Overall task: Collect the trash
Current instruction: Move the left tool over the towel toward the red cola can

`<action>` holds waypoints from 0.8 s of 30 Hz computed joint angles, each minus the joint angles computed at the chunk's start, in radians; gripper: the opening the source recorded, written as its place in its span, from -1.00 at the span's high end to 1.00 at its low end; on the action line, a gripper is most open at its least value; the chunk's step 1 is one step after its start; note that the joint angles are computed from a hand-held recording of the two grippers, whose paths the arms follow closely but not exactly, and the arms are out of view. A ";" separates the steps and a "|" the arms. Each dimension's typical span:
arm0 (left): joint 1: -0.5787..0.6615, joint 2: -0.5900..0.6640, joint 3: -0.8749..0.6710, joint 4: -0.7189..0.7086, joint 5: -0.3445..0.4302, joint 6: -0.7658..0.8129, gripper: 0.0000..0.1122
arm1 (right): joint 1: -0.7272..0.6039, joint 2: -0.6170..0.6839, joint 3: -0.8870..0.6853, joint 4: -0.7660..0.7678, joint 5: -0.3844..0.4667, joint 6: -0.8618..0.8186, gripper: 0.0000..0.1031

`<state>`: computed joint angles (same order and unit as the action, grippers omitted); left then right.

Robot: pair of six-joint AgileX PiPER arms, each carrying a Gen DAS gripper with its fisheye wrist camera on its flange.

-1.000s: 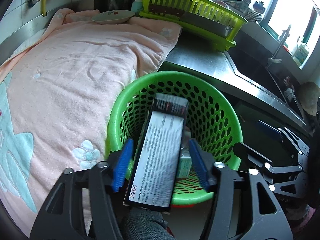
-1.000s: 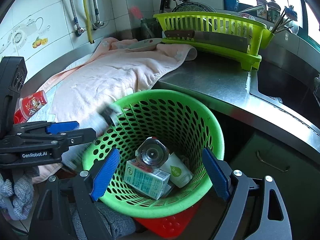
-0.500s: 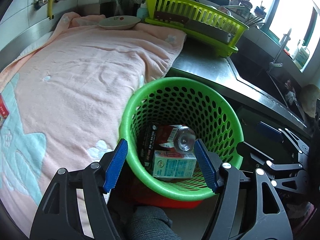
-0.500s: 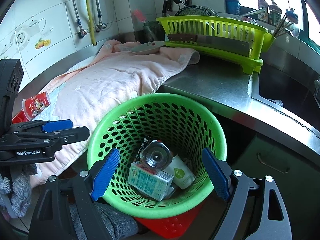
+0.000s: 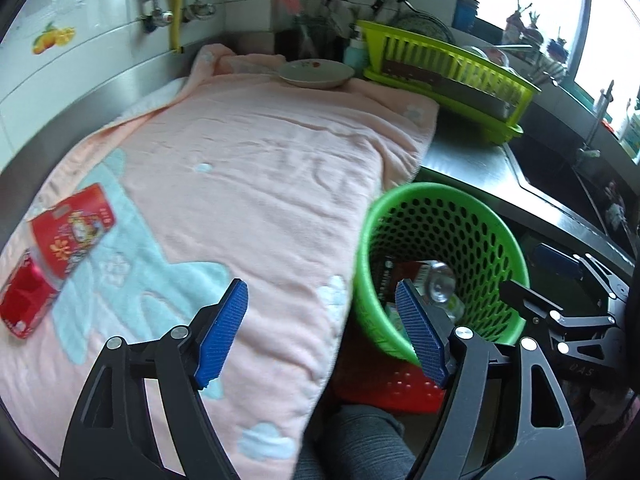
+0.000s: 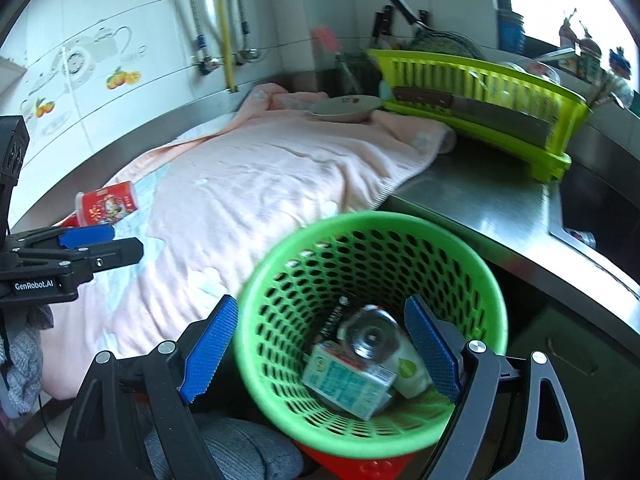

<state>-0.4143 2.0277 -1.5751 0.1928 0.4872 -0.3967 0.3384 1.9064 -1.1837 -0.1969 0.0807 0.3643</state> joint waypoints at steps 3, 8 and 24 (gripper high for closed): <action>0.032 -0.050 0.056 0.057 -0.005 -0.041 -0.39 | 0.030 0.016 -0.051 0.034 0.027 -0.042 -0.60; 0.111 -0.133 0.151 0.128 -0.016 -0.068 -0.39 | 0.080 0.056 -0.159 0.089 0.086 -0.118 -0.61; 0.398 -0.187 0.259 0.259 -0.020 0.025 -0.48 | 0.218 0.311 -0.684 0.122 0.389 -0.288 -0.66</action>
